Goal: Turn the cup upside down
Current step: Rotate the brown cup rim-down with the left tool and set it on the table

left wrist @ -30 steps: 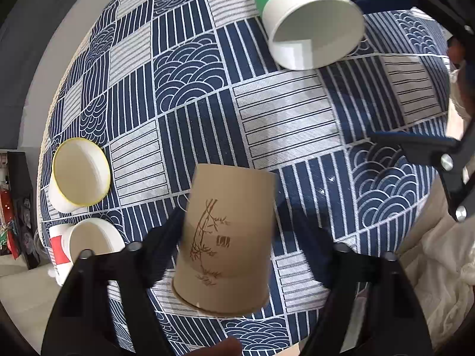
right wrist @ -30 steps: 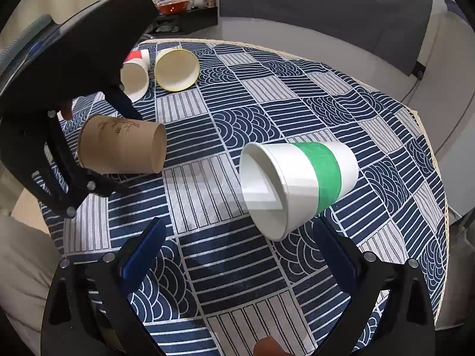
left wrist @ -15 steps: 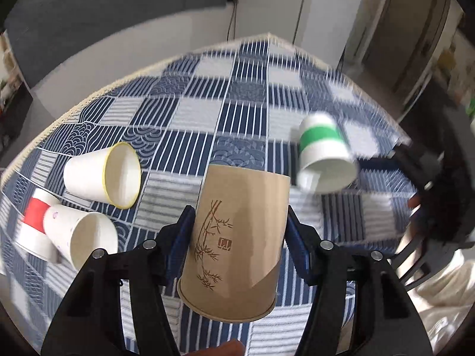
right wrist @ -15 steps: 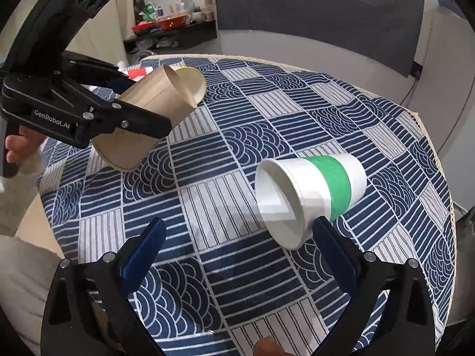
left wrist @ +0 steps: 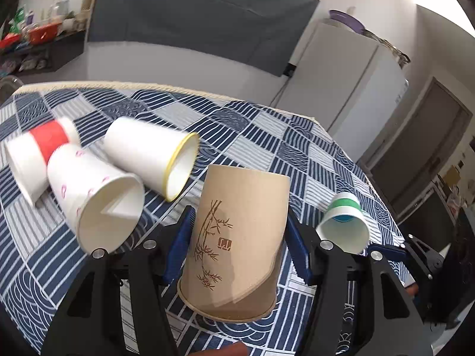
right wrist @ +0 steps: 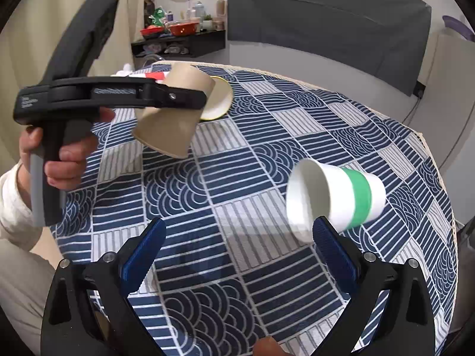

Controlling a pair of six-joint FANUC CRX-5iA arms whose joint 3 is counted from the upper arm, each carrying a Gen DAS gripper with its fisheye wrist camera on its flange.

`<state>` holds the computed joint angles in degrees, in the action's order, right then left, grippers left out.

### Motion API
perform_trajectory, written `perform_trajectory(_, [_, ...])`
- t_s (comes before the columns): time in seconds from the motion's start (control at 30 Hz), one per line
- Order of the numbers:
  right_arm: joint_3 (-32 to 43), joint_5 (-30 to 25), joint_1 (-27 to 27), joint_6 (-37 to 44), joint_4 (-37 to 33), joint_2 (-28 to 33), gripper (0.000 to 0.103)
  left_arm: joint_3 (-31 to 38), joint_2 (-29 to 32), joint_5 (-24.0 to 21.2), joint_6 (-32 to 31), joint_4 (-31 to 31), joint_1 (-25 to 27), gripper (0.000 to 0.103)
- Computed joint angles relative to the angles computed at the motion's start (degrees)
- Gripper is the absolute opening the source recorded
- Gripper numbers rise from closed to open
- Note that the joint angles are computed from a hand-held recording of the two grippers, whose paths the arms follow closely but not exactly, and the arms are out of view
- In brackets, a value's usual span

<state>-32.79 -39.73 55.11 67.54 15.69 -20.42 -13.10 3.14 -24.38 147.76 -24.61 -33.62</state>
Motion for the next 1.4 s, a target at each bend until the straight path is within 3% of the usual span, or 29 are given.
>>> perform_trajectory(0.23, [0.03,-1.23,2.55,-2.06,0.32,0.64,0.095,0.78,-0.81,-5.80,15.97,-13.04,-5.28,0.060])
perform_trajectory(0.53, [-2.97,-1.04,5.01,-6.45,3.45,-1.29,0.095,-0.22,-2.89,-11.16,19.81,-20.00,-11.65,0.061])
perform_trajectory(0.63, [-4.58,-0.34,5.93,-8.44,4.82,-2.37,0.095,-0.19,-3.06,-13.53,19.47,-21.52,-13.65,0.082])
perform_trajectory(0.73, [-6.63,0.45,7.06,-11.93,7.45,-3.35,0.095,-0.47,-3.30,-15.64,21.87,-24.16,-15.95,0.090])
perform_trajectory(0.87, [-10.64,2.16,8.65,-19.19,13.82,-4.96,0.095,-1.45,-4.22,-17.76,24.60,-26.99,-18.58,0.097])
perform_trajectory(1.07, [-18.53,7.22,9.77,-33.52,24.54,-9.30,0.095,-3.58,-5.56,-21.79,29.06,-31.23,-23.52,0.097])
perform_trajectory(1.3, [-28.56,13.78,7.88,-54.94,43.72,-14.77,0.095,-5.22,-6.27,-27.12,31.75,-33.51,-28.36,0.097])
perform_trajectory(1.4, [-30.63,12.04,8.25,-62.26,50.57,-15.20,0.095,-5.35,-5.92,-30.20,34.19,-35.42,-31.00,0.097])
